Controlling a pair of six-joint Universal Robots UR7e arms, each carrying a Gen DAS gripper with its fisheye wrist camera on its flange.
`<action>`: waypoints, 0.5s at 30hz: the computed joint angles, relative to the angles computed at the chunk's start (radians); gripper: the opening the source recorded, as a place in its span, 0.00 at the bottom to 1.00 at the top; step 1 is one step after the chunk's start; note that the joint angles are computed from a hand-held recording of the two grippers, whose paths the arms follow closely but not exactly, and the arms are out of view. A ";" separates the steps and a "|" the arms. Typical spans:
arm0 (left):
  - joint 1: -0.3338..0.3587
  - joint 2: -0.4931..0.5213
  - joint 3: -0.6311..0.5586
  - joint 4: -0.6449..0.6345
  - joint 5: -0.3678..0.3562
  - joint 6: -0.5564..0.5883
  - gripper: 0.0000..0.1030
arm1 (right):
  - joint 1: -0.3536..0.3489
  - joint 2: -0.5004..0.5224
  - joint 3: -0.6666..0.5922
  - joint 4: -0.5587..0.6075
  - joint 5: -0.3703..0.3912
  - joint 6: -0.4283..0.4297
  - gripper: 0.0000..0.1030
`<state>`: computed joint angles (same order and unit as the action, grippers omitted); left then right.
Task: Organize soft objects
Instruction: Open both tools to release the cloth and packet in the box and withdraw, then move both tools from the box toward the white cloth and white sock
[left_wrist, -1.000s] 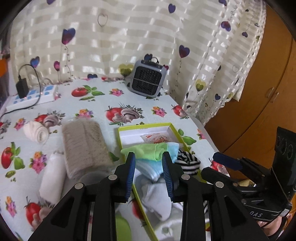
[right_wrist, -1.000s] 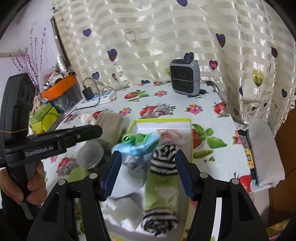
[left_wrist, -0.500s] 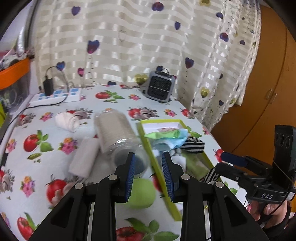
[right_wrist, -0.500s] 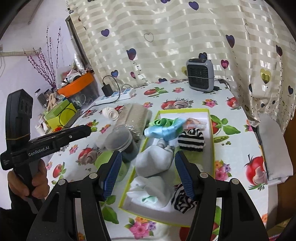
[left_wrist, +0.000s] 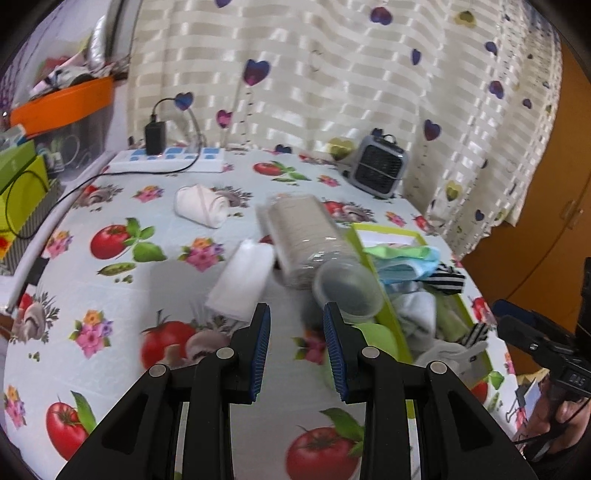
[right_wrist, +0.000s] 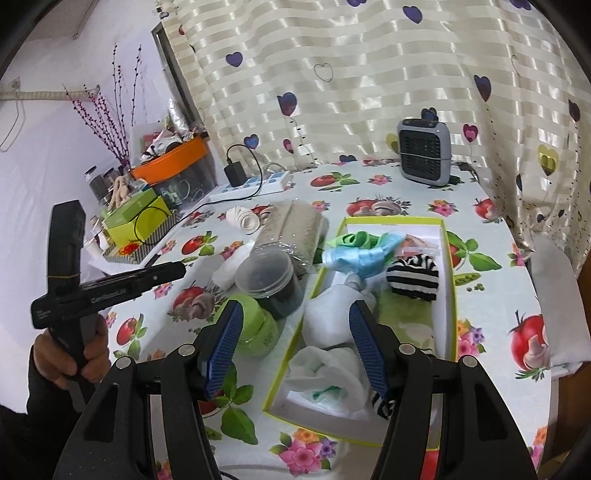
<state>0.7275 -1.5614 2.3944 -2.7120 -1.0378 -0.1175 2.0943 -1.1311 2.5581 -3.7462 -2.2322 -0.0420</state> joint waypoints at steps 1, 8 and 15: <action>0.010 0.007 -0.005 -0.004 0.006 0.006 0.28 | -0.001 0.001 -0.002 0.003 0.003 -0.001 0.59; 0.081 0.088 -0.060 -0.019 0.021 0.067 0.28 | -0.010 0.005 -0.032 0.059 -0.008 0.005 0.59; 0.137 0.202 -0.130 -0.024 0.026 0.124 0.28 | -0.018 0.009 -0.058 0.105 -0.008 0.000 0.59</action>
<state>0.8641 -1.3598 2.2649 -2.7359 -1.0122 0.0066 2.0758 -1.1219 2.5004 -3.6413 -2.2398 -0.0419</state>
